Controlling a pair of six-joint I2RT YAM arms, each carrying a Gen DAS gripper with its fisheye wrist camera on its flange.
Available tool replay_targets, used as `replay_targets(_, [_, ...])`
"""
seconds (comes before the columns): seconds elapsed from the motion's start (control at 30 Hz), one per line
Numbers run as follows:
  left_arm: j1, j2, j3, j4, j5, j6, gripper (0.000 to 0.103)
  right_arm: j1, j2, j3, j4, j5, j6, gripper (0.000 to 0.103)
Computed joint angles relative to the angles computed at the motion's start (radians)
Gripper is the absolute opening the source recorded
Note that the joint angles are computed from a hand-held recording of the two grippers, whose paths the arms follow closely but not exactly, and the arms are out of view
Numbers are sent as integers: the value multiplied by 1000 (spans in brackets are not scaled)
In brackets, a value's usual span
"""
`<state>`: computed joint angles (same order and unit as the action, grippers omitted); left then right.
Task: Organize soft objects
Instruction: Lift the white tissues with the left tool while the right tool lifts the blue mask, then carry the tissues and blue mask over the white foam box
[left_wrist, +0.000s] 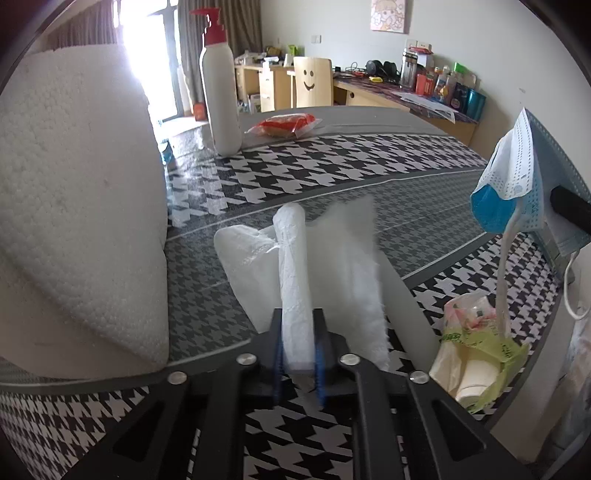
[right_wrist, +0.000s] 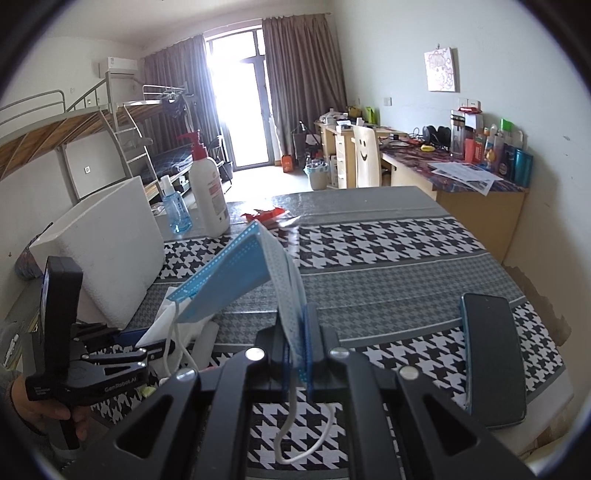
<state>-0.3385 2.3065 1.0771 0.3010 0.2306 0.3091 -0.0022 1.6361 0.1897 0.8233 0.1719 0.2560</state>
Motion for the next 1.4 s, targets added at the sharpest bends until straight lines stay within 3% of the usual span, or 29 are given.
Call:
replay_targets(0.1, [8,-9,-15,9,26,18,7,12,3,-3,6,5,4,9])
replay_targets(0.33, [34,-122,-154,153,95,37,7,47,-6,-6,4,31,17,9])
replay_targets(0.6, [76,-228,-234,209,167,41,7,83,-70,-11,-28,64,36,9])
replay_targets(1.4, [127,-369,-305,261,247,3,7,159,-158,46,-122,112,24,9])
